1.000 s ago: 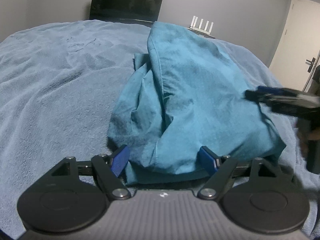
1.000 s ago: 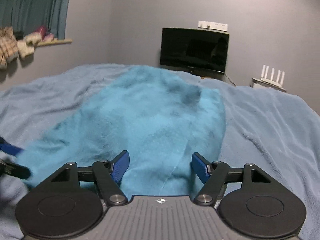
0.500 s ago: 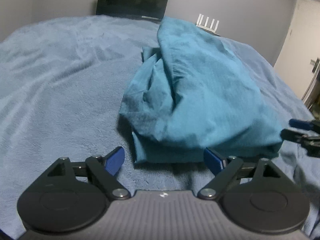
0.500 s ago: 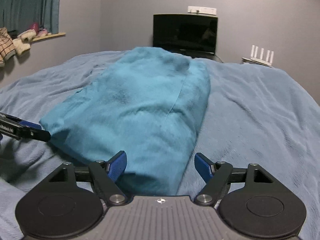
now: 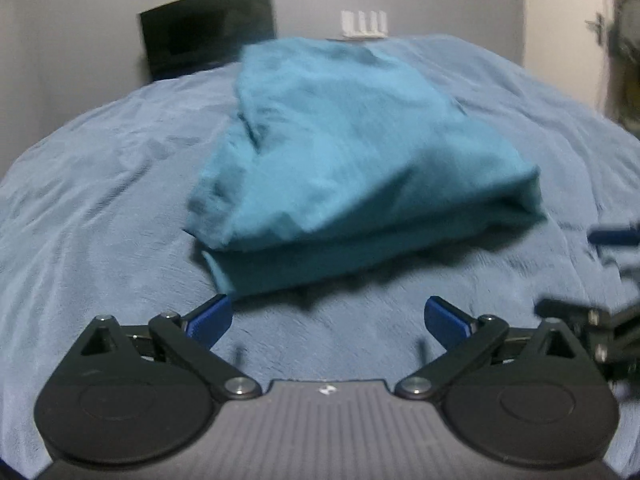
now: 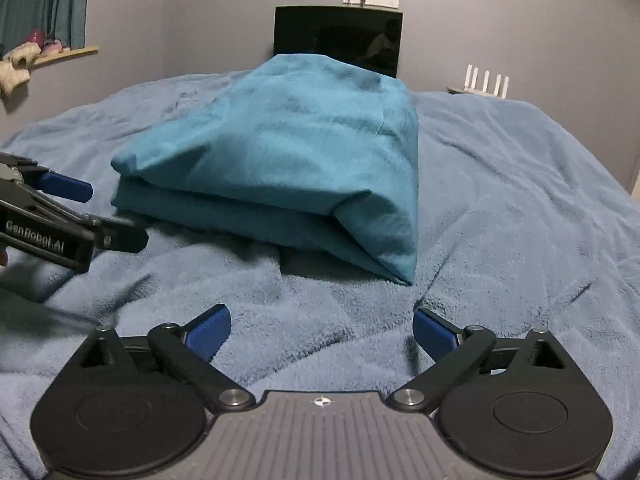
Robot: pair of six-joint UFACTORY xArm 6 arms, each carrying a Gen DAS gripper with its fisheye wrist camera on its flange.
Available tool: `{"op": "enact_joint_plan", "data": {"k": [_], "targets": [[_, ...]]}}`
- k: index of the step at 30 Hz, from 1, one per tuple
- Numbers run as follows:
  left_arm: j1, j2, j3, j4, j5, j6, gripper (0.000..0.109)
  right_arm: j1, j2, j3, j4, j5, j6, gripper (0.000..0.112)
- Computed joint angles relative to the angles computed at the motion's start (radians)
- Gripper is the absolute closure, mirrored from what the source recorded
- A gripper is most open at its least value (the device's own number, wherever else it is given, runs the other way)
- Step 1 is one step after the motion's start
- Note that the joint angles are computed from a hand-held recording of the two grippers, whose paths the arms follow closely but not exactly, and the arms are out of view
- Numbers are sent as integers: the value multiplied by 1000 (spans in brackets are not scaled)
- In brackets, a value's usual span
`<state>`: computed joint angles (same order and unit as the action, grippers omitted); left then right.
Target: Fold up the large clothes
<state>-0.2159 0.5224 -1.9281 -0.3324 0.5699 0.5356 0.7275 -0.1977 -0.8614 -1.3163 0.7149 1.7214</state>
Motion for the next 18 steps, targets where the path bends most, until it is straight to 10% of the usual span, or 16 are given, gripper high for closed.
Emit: {"op": "enact_joint_plan", "data": {"k": [18], "targets": [[27, 63, -78, -12, 103, -39, 6, -56, 22, 0, -12, -78, 42, 9]]}}
